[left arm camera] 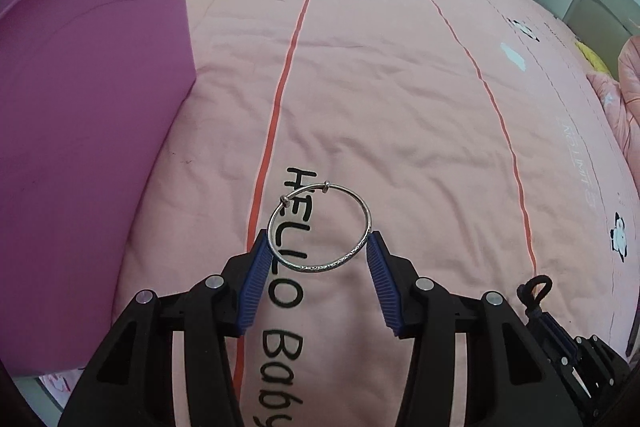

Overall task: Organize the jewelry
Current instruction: 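Carry the hair tie and bangle in both tools over the purple tub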

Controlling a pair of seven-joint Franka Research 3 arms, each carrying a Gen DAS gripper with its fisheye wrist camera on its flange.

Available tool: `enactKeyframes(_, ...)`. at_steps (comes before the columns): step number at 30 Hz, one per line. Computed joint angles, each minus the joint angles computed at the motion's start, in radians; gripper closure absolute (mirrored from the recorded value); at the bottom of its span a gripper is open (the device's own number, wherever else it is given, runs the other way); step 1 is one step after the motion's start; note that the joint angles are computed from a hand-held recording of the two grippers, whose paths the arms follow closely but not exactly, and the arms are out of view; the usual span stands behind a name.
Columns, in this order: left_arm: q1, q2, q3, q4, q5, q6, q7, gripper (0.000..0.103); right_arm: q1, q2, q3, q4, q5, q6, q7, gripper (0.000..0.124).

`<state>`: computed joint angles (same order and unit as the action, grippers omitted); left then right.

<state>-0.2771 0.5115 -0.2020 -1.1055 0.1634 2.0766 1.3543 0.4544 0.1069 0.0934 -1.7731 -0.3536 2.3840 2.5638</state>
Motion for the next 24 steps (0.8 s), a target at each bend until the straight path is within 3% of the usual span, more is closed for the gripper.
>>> enactKeyframes(11,0.045,-0.272,-0.035,-0.282,-0.089,0.139,0.044,0.056,-0.042,-0.150,0.045,-0.093,-0.053,0.030,0.079,0.114)
enactKeyframes(24,0.087,-0.441,-0.004,-0.336,-0.123,0.201,0.086,0.056,-0.046,-0.147,0.093,0.058,-0.135,0.022,0.070,0.114)
